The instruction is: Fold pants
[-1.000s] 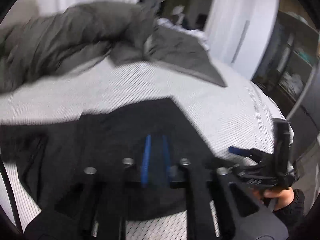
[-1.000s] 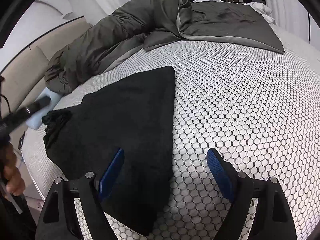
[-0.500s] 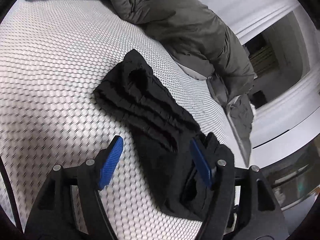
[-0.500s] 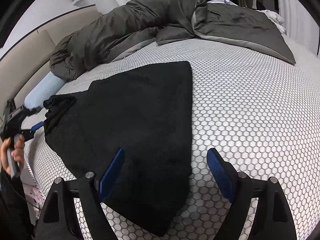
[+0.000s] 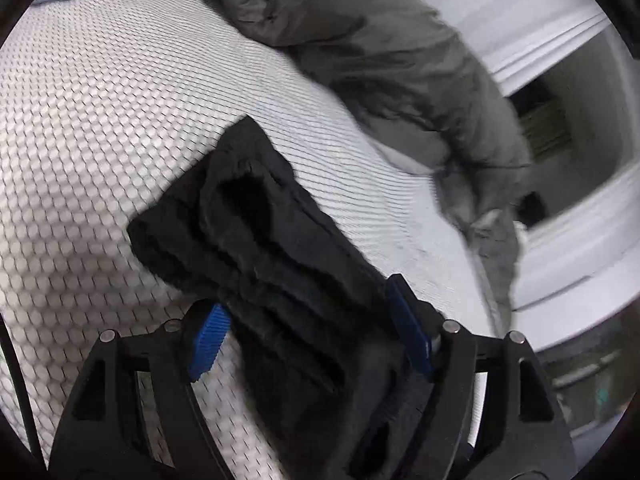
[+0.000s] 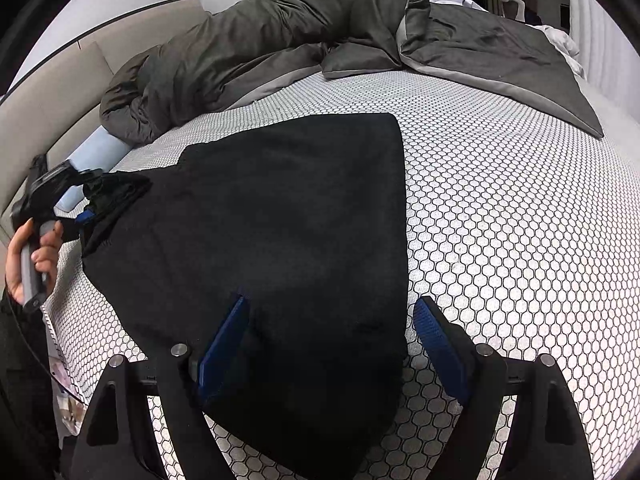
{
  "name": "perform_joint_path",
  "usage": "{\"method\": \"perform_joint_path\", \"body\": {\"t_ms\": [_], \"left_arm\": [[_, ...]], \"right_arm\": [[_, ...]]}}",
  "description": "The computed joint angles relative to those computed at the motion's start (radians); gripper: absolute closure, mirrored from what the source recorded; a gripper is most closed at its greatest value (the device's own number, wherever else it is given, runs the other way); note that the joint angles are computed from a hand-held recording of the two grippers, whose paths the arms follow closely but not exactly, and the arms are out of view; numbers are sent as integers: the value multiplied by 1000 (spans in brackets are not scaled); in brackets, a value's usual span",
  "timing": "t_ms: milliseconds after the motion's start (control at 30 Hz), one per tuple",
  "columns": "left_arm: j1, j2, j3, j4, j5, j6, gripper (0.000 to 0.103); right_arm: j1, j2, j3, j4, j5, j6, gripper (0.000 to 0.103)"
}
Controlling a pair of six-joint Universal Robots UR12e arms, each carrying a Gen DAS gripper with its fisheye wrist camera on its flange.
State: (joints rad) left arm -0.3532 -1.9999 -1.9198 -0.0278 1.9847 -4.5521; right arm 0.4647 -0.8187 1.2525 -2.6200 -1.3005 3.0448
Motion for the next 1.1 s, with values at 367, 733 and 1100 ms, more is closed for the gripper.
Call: {"method": "perform_joint_path", "body": {"t_ms": [367, 733, 1100], "left_arm": [[-46, 10, 199, -248, 174, 321, 89], [-131, -193, 723, -437, -179, 869, 86], [-143, -301, 762, -502, -366, 859, 43]], "right_arm": [[-5, 7, -13, -11, 13, 27, 17], [-51, -15, 19, -79, 12, 144, 17], [-95, -22, 25, -75, -6, 239, 17]]}}
